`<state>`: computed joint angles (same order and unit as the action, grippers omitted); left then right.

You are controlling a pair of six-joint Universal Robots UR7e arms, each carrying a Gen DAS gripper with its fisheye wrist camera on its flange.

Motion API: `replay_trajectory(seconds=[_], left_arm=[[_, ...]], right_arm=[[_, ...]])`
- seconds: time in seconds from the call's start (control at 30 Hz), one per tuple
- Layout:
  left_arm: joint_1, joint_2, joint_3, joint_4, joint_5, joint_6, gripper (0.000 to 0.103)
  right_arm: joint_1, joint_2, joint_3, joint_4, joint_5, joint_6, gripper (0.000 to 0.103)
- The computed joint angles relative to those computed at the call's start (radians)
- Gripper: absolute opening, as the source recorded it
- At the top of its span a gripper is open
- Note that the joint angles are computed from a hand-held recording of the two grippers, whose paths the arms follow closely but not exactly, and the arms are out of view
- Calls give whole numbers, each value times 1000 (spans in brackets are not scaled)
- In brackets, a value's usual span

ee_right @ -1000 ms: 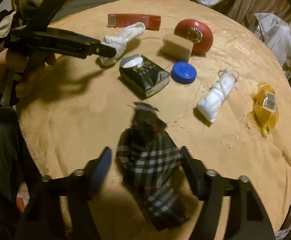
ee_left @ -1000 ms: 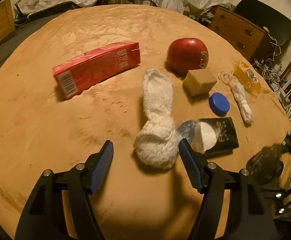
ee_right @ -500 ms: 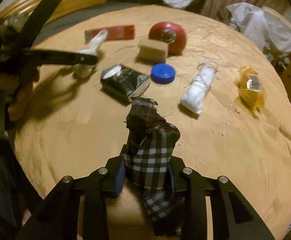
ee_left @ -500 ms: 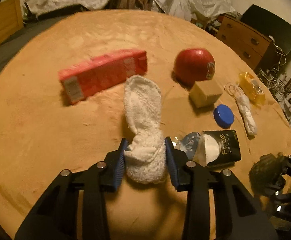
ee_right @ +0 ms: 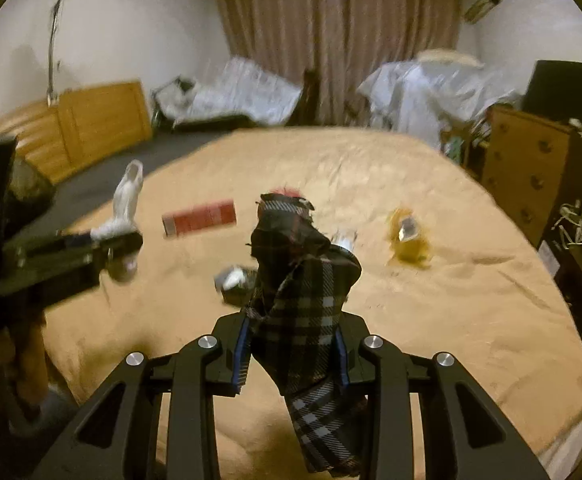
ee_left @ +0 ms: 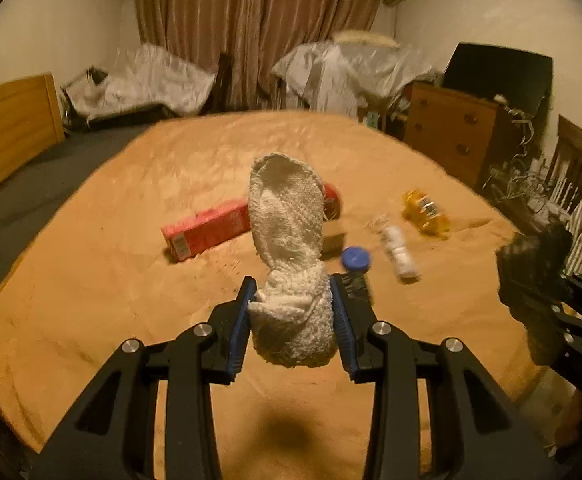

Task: Collect trash
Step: 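Carry the white towel and plaid cloth over the bucket with both tools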

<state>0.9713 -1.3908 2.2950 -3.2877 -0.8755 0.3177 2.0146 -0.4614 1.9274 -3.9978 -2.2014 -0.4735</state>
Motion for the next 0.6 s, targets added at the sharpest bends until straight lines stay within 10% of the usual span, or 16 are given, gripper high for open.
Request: replay_trajectory(seconds=[0.6], left_arm=[[-232, -20, 181, -316, 152, 37, 36]], right_arm=[[151, 25, 76, -390, -154, -57, 34]])
